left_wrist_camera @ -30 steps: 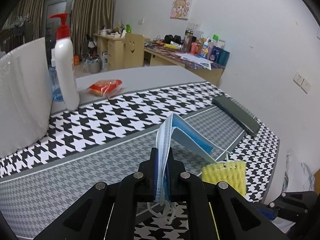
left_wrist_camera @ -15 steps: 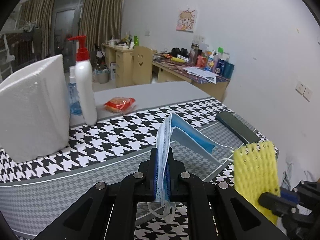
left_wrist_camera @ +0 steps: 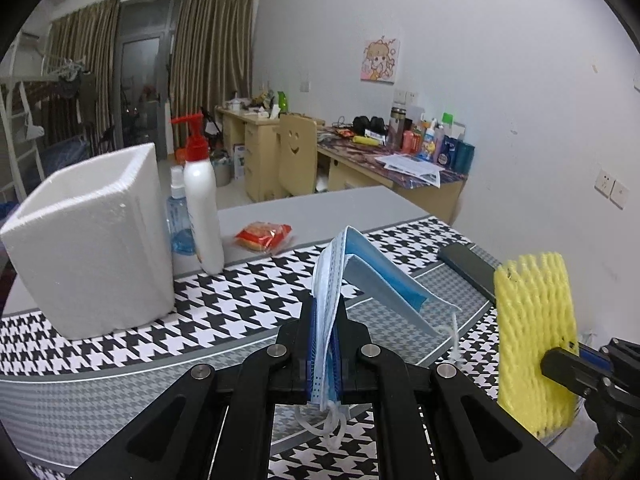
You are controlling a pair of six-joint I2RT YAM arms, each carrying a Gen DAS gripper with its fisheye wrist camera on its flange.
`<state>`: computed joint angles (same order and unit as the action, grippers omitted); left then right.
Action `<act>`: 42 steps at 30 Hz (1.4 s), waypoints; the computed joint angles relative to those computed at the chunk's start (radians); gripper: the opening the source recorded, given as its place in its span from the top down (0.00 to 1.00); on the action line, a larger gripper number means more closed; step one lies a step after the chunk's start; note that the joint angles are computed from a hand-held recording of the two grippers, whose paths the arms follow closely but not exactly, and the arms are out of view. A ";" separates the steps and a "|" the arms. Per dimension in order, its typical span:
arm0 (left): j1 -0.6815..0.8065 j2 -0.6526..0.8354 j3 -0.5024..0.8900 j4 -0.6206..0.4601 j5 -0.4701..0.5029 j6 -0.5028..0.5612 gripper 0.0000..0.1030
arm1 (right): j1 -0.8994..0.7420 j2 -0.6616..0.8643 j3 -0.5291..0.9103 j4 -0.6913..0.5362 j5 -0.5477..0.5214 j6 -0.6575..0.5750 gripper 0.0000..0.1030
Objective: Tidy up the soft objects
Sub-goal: 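Lift and carry the blue mask and yellow foam net toward the foam box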
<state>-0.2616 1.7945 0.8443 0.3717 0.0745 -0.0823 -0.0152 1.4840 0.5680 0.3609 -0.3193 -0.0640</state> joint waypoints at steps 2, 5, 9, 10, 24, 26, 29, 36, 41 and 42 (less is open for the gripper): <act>0.006 -0.022 -0.015 0.001 -0.002 0.001 0.93 | 0.009 -0.002 0.002 0.004 0.003 0.002 0.88; 0.013 -0.056 -0.037 0.003 -0.006 0.010 0.93 | 0.021 0.001 0.006 0.013 0.011 0.001 0.88; 0.026 -0.096 -0.062 0.005 -0.016 0.024 0.93 | 0.033 0.007 0.018 0.023 0.012 0.007 0.88; 0.031 -0.105 -0.066 0.001 -0.018 0.027 0.93 | 0.034 0.007 0.020 0.028 0.007 0.009 0.88; 0.134 -0.210 -0.135 0.011 0.017 0.071 0.93 | 0.128 0.022 0.052 0.056 0.057 0.032 0.88; 0.151 -0.227 -0.143 0.013 0.030 0.078 0.93 | 0.142 0.024 0.054 0.061 0.066 0.038 0.88; 0.182 -0.254 -0.149 0.009 0.047 0.089 0.93 | 0.167 0.028 0.071 0.058 0.081 0.043 0.88; 0.256 -0.314 -0.145 -0.012 0.073 0.122 0.93 | 0.233 0.027 0.117 0.047 0.123 0.043 0.88; 0.297 -0.312 -0.105 -0.026 0.070 0.130 0.93 | 0.277 0.049 0.177 0.026 0.145 0.038 0.88; 0.308 -0.308 -0.096 -0.029 0.076 0.130 0.93 | 0.283 0.053 0.189 0.021 0.146 0.038 0.88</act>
<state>0.0461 1.4862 0.7487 0.3426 0.1507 0.0477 0.2681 1.5370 0.7567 0.3822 -0.1736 -0.0262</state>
